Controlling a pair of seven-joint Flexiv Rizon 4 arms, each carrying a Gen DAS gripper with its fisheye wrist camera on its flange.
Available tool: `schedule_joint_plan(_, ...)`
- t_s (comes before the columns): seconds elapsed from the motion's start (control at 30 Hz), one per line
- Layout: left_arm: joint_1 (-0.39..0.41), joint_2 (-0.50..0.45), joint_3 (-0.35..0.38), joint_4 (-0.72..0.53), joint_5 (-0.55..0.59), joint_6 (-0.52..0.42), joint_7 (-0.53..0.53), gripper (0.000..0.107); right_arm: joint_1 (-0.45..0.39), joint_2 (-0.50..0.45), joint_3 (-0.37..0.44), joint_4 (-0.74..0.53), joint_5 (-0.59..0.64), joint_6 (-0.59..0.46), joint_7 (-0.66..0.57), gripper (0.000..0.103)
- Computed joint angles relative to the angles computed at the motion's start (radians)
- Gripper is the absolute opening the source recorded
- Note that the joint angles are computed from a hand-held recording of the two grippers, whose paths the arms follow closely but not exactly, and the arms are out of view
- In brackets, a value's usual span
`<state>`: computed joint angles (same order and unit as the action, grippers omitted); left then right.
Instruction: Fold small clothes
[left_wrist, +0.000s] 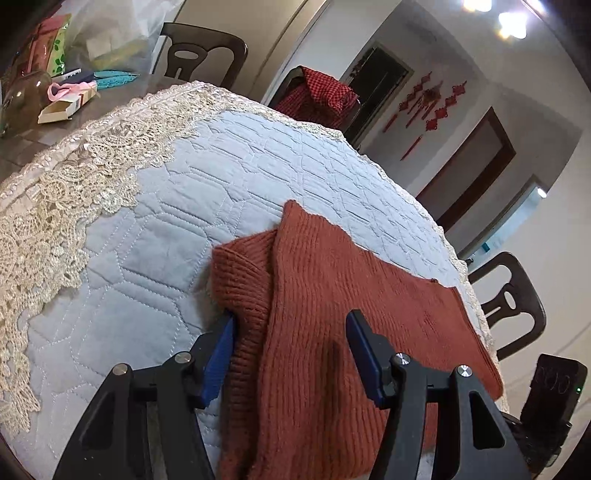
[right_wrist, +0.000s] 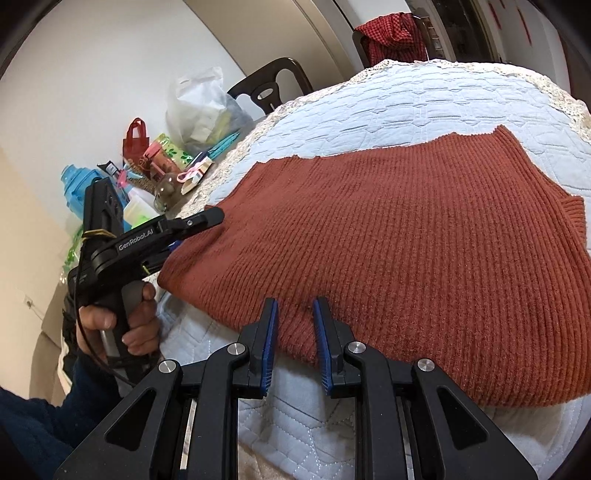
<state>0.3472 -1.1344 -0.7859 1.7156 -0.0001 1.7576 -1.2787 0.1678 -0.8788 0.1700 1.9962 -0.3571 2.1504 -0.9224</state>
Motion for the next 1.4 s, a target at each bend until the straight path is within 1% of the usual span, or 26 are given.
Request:
schedule_joint_plan(0.03,0.019,-0.008,-0.02,0.013,0.008,-0.006,0.005,0.061,0.002,0.0,0.0,0.001,0.002,0.002,-0.001,0.02)
schedule_joint_plan(0.1,0.037,-0.009,-0.035,0.036,0.016,-0.006,0.01,0.061,0.0,-0.001,0.001,0.002,0.001,0.006,-0.002,0.02)
schedule_joint_plan(0.13,0.037,-0.003,-0.032,0.046,0.017,-0.003,0.009,0.057,-0.002,-0.003,0.003,0.001,-0.001,0.006,-0.001,0.02)
schedule_joint_plan(0.17,0.03,0.005,-0.02,0.05,0.015,0.001,0.007,0.05,-0.005,-0.005,0.005,0.0,-0.004,0.008,0.0,0.02)
schedule_joint_plan(0.2,0.009,0.023,0.007,0.05,0.011,0.005,0.002,0.046,-0.008,-0.007,0.008,-0.001,-0.008,0.01,0.001,0.02)
schedule_joint_plan(0.23,-0.023,0.047,0.047,0.045,0.002,0.007,-0.004,0.035,-0.012,-0.009,0.01,-0.002,-0.012,0.012,0.003,0.02)
schedule_joint_plan(0.27,-0.03,0.053,0.057,0.04,-0.002,-0.004,-0.004,0.028,-0.016,-0.011,0.012,-0.003,-0.017,0.013,0.005,0.02)
schedule_joint_plan(0.3,-0.015,0.046,0.036,0.034,-0.004,-0.034,0.003,0.026,-0.018,-0.01,0.013,-0.003,-0.021,0.014,0.006,0.02)
schedule_joint_plan(0.37,-0.003,0.047,0.015,0.033,-0.017,-0.058,0.018,0.024,-0.027,-0.008,0.017,0.001,-0.032,0.013,0.011,0.02)
schedule_joint_plan(0.43,0.031,0.036,-0.04,0.044,-0.016,-0.06,0.041,0.023,-0.024,0.001,0.011,0.012,-0.023,0.025,0.009,0.02)
schedule_joint_plan(0.5,0.07,0.021,-0.112,0.057,-0.006,-0.058,0.067,0.023,-0.006,0.014,-0.008,0.028,0.006,0.04,-0.001,0.02)
schedule_joint_plan(0.6,0.095,0.009,-0.193,0.065,0.019,-0.059,0.105,0.023,0.014,0.032,-0.035,0.055,0.062,0.064,-0.013,0.02)
schedule_joint_plan(0.67,0.088,0.006,-0.23,0.055,0.028,-0.075,0.135,0.023,0.029,0.043,-0.053,0.075,0.111,0.081,-0.019,0.02)
schedule_joint_plan(0.77,0.048,0.002,-0.26,0.023,0.014,-0.122,0.187,0.023,0.045,0.058,-0.076,0.105,0.184,0.109,-0.025,0.02)
schedule_joint_plan(0.87,-0.021,-0.004,-0.247,-0.026,-0.025,-0.178,0.24,0.023,0.047,0.072,-0.089,0.139,0.242,0.137,-0.026,0.02)
schedule_joint_plan(0.93,-0.081,-0.001,-0.204,-0.069,-0.068,-0.243,0.26,0.023,0.041,0.079,-0.091,0.162,0.268,0.16,-0.024,0.02)
schedule_joint_plan(1.03,-0.163,0.003,-0.131,-0.135,-0.123,-0.37,0.29,0.026,0.026,0.086,-0.087,0.191,0.286,0.194,-0.02,0.02)
schedule_joint_plan(1.1,-0.184,0.011,-0.109,-0.139,-0.151,-0.395,0.3,0.032,0.01,0.085,-0.08,0.203,0.285,0.217,-0.009,0.021)
schedule_joint_plan(1.17,-0.15,0.001,-0.161,-0.101,-0.165,-0.364,0.349,0.041,-0.012,0.081,-0.069,0.213,0.271,0.248,0.005,0.022)
schedule_joint_plan(1.2,-0.121,-0.007,-0.2,-0.076,-0.173,-0.346,0.375,0.042,-0.029,0.077,-0.06,0.218,0.254,0.27,0.014,0.025)
schedule_joint_plan(1.23,-0.086,-0.02,-0.246,-0.046,-0.177,-0.316,0.404,0.044,-0.048,0.071,-0.051,0.222,0.232,0.296,0.024,0.032)
schedule_joint_plan(1.27,-0.063,-0.024,-0.272,-0.022,-0.181,-0.28,0.422,0.046,-0.067,0.063,-0.04,0.223,0.207,0.323,0.037,0.038)
schedule_joint_plan(1.3,-0.043,-0.025,-0.289,-0.002,-0.186,-0.247,0.434,0.047,-0.087,0.053,-0.03,0.223,0.176,0.351,0.053,0.048)
schedule_joint_plan(1.37,-0.018,-0.021,-0.298,0.02,-0.189,-0.205,0.43,0.047,-0.137,0.029,-0.007,0.215,0.084,0.405,0.098,0.05)
schedule_joint_plan(1.4,-0.025,-0.013,-0.281,0.015,-0.189,-0.187,0.417,0.047,-0.156,0.016,-0.001,0.209,0.04,0.427,0.123,0.05)
